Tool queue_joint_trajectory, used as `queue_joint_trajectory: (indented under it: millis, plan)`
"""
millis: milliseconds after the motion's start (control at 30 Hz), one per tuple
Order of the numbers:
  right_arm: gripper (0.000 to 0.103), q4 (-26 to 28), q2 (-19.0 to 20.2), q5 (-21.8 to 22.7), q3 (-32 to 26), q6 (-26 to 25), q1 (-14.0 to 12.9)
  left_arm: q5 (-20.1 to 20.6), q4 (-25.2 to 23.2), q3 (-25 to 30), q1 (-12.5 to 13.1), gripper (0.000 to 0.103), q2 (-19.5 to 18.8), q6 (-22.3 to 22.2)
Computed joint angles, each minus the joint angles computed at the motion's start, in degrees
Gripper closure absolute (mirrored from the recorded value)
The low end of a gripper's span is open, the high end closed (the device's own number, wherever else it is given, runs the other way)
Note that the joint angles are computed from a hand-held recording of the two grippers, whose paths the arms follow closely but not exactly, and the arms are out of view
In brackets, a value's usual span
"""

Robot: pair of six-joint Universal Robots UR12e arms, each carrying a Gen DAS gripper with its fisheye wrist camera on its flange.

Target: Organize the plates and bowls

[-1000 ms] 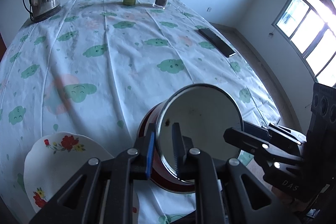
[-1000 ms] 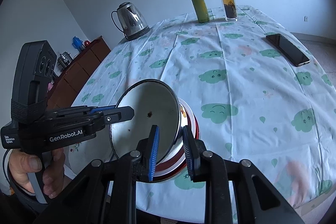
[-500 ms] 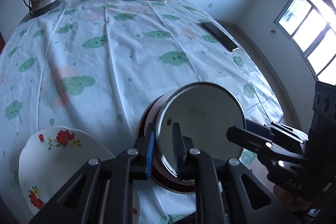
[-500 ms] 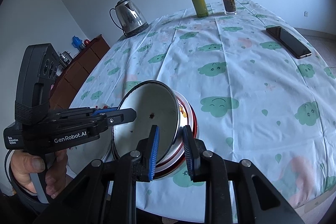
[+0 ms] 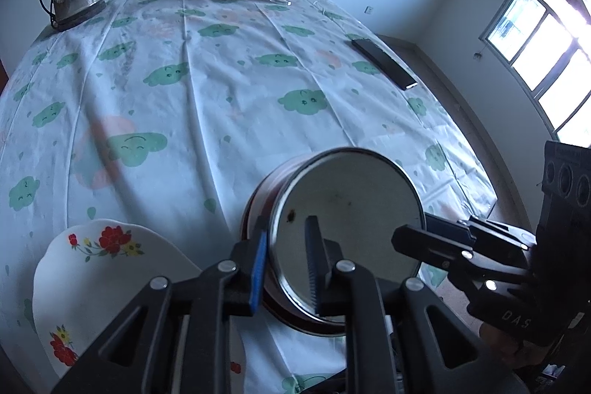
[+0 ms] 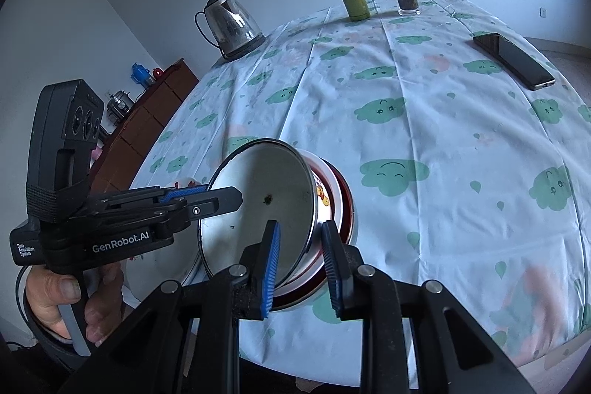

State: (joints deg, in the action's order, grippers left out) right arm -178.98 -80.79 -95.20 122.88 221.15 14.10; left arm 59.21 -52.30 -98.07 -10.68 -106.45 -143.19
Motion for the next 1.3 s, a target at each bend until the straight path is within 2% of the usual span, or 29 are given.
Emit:
queue_joint_trajectory:
  millis: [367, 700, 767, 833, 900, 967, 1033, 1167, 1200, 1233, 1300]
  plan:
    - [0.077, -0.28, -0.06, -0.01, 0.23, -0.28, -0.1, -0.55, -0.37, 0.18, 0.04, 0.087, -0.28, -0.39]
    - [0.076, -0.07, 0.32, -2.39, -0.52, -2.73, 0.81, -2.29, -2.24, 0.82, 0.47, 0.083, -0.73, -1.25]
    - [0.069, -0.88, 0.38, -2.7, -0.56, -3.12, 0.94, -2.74, -2.3, 0.79, 0.61, 0.083, -0.75, -1.36]
    - [0.056, -1.05, 0.26, -3.47, -0.55, -3.59, 1.21, -3.1, -2.33, 0.78, 0.72, 0.083, -0.75, -1.49]
    - [0.052, -1.2, 0.22, -4.39, -0.6, -3.78, 1.42, -3.62, -2.59, 0.79, 0.87, 0.083, -0.74, -1.68]
    - [0.052, -1.41, 0.18, -5.07, -0.52, -3.6, 1.45, -4.32, -2.95, 0.84, 1.08, 0.082, -0.71, -1.63]
    - [0.052, -1.49, 0.14, -5.36, -0.37, -2.94, 1.3, -5.05, -3.0, 0.75, 1.32, 0.074, -0.63, -1.8]
    - [0.051, -1.2, 0.16, -5.81, -0.14, -1.62, 1.05, -5.46, -1.15, -0.17, 1.42, 0.072, -0.14, -1.7]
    - [0.051, -1.23, 0.11, -5.8, 0.02, -1.37, 0.98, -5.49, 0.25, -0.74, 1.41, 0.068, 0.2, -1.53]
    - [0.051, -1.21, 0.11, -5.79, 0.11, -1.23, 0.91, -5.5, 2.19, -1.46, 1.45, 0.056, 0.63, -1.63]
    - [0.051, -1.15, 0.14, -5.73, 0.25, -1.0, 0.77, -6.57, 4.68, -2.34, 1.79, 0.042, 1.17, -1.81]
